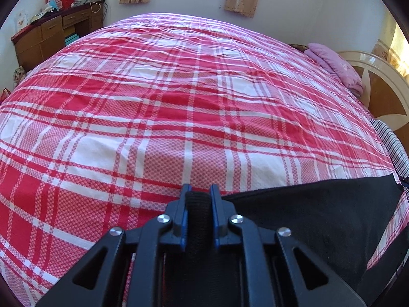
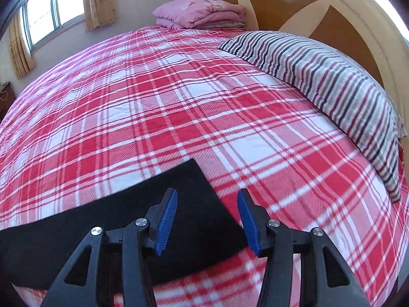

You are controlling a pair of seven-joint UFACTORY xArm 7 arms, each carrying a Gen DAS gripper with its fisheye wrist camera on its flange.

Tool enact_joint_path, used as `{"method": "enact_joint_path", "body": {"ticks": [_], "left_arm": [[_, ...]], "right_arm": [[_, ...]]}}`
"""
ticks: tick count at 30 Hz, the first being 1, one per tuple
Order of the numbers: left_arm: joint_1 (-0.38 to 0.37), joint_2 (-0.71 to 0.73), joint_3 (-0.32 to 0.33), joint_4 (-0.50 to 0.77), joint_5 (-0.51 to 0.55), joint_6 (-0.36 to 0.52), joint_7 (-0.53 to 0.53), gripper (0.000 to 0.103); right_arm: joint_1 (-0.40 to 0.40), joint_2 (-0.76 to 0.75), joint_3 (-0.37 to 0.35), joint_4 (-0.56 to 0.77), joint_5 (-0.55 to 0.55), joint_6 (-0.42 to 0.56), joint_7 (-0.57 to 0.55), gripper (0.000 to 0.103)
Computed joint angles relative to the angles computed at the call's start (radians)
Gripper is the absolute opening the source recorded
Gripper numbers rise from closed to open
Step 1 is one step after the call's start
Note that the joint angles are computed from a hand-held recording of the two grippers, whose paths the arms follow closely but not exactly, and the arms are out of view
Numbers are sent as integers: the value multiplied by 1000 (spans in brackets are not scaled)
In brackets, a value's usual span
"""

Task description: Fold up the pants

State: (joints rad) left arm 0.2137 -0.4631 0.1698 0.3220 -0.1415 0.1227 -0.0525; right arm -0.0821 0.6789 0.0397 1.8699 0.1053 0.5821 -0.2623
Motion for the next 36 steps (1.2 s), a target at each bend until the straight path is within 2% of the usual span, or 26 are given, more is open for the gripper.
{"method": "enact_joint_path", "body": {"ticks": [3, 10, 14, 15, 16, 18, 22, 32, 36], "left_arm": [[33, 16, -37, 6, 22, -6, -24, 16], [67, 43, -70, 22, 69, -9, -58, 15], [46, 43, -46, 23, 64, -7, -52, 15], [44, 41, -44, 21, 63, -9, -53, 15], [50, 42, -51, 22, 67, -7, -56, 15], [79, 41, -83, 20, 88, -9, -77, 15], [99, 45, -104, 20, 114, -16, -107, 15], [82, 34, -80, 19, 120, -16, -113, 14], [93, -10, -92, 1, 128, -27, -115, 14]], "right_arm": [[4, 93, 0, 137, -9, 60, 2, 51], [-13, 332, 37, 520, 24, 285, -16, 51], [-20, 367, 60, 579, 55, 321, -52, 51], [-22, 370, 66, 591, 63, 341, -60, 44], [-22, 367, 68, 589, 69, 352, -66, 33], [-19, 353, 66, 572, 74, 365, -78, 22], [-15, 289, 55, 468, 78, 322, -91, 12], [-20, 109, 56, 209, 97, 148, -127, 8], [-37, 31, 73, 116, 127, 94, -162, 8]]}}
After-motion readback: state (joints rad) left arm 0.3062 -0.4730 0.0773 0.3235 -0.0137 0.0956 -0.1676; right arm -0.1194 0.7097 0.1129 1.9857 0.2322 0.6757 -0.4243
